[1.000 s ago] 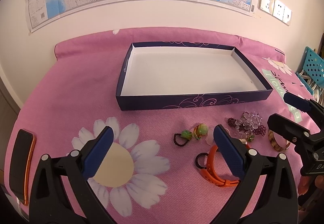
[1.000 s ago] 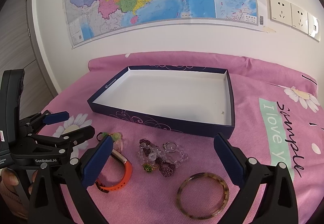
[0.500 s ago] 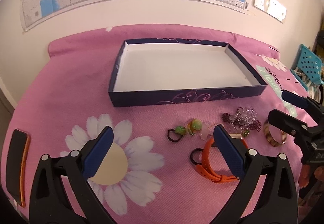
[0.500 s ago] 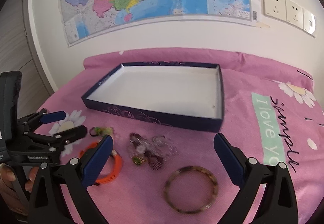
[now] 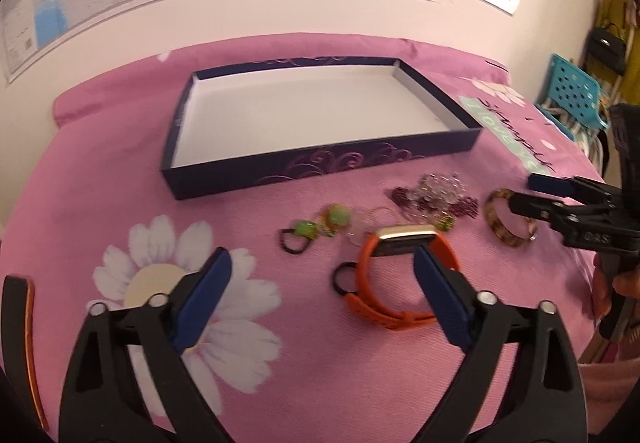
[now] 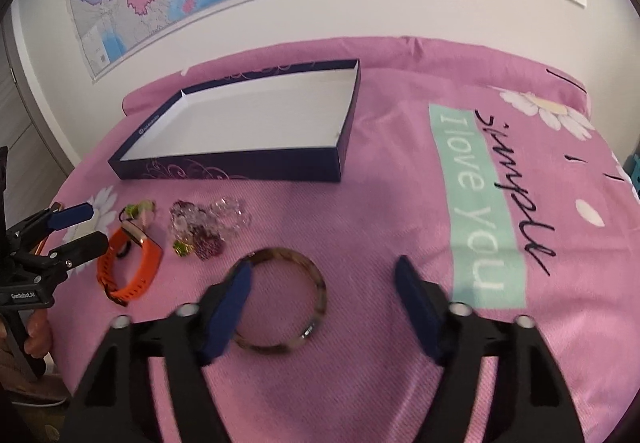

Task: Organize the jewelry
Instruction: 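Grasp the orange watch band with the left gripper while the right grasps the bangle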

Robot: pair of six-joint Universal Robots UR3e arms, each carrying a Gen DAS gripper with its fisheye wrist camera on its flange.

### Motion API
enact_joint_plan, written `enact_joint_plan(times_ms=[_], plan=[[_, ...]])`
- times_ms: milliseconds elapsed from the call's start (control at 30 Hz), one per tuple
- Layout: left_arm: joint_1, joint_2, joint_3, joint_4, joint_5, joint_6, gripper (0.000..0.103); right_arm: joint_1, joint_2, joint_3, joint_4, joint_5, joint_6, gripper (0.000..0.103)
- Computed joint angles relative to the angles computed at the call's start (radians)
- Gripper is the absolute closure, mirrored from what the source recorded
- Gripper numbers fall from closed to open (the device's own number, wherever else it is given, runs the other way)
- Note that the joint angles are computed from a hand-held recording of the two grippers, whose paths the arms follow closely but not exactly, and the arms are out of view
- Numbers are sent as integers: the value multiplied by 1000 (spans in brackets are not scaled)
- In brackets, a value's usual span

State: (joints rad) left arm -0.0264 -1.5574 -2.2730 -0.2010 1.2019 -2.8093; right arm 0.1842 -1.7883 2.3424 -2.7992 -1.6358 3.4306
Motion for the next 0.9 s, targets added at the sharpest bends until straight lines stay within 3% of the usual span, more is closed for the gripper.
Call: enact_joint_plan(times_ms=[333, 433, 700, 900], plan=[[19, -32, 83, -146, -106, 97, 65, 8, -18, -5, 43, -1, -32, 55], [10, -42, 102, -175, -109, 123, 73, 4, -20, -7, 51, 3, -43, 58], [2, -71, 155, -276, -103, 184, 81, 4, -14, -18, 67, -4, -61, 71], [-12, -79, 170, -287, -85, 188, 93, -7, -3, -22, 57, 9, -82, 96]])
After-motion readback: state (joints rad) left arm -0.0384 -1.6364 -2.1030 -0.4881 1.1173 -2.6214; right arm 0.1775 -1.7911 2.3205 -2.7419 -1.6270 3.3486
